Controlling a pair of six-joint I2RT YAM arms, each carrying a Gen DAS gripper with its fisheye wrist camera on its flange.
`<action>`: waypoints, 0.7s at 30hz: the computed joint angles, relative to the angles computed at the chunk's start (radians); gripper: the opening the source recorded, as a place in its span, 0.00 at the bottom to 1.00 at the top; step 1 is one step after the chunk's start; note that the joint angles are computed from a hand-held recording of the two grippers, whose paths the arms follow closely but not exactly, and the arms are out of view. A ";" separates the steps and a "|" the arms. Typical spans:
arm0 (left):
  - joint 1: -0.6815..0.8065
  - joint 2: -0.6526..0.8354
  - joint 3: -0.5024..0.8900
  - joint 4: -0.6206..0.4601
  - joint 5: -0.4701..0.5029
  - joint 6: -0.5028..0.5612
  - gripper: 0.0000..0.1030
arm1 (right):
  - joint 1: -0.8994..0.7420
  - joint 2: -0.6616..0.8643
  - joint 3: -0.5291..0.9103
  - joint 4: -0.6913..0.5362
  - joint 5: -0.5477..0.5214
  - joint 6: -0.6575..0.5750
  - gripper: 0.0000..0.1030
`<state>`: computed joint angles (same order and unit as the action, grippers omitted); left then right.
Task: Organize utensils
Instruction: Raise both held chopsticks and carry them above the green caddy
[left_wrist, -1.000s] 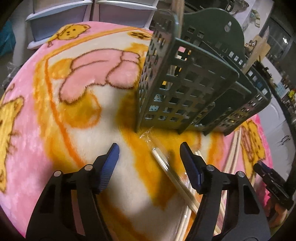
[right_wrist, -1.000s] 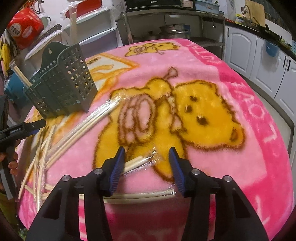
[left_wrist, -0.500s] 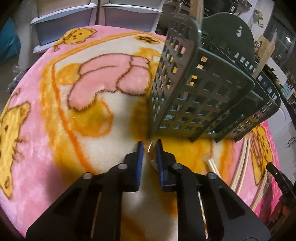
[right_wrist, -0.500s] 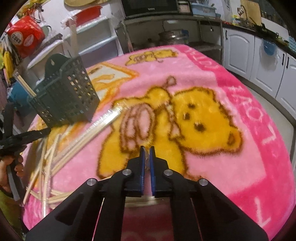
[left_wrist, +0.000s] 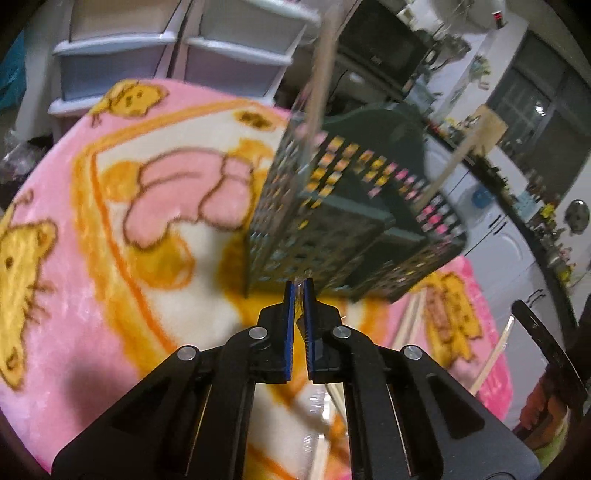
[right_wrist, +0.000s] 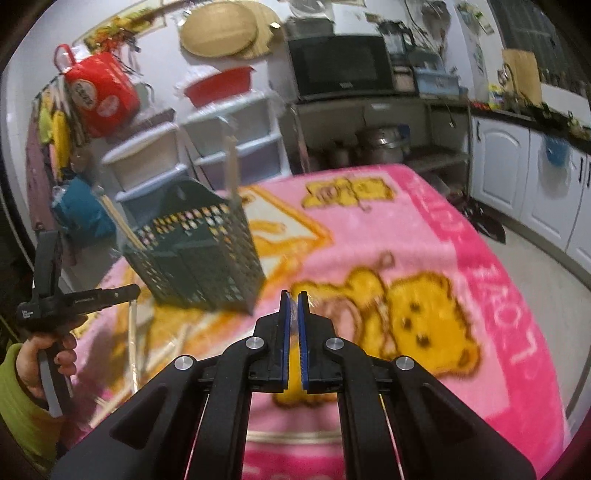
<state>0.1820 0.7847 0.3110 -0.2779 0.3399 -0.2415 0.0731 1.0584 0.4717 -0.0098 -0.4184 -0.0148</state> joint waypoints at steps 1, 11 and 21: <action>-0.007 -0.034 0.007 -0.023 0.000 -0.002 0.02 | 0.010 -0.017 0.007 -0.010 0.002 0.001 0.04; -0.112 -0.225 0.113 -0.166 -0.030 -0.032 0.02 | 0.169 -0.126 0.096 -0.075 0.090 0.009 0.04; -0.204 -0.234 0.214 -0.167 -0.060 -0.049 0.02 | 0.240 -0.144 0.173 -0.071 0.135 0.010 0.04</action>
<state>-0.0223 0.5503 0.5250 -0.4452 0.2804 -0.2903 0.3131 0.9139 0.6443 -0.0805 -0.2833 -0.0045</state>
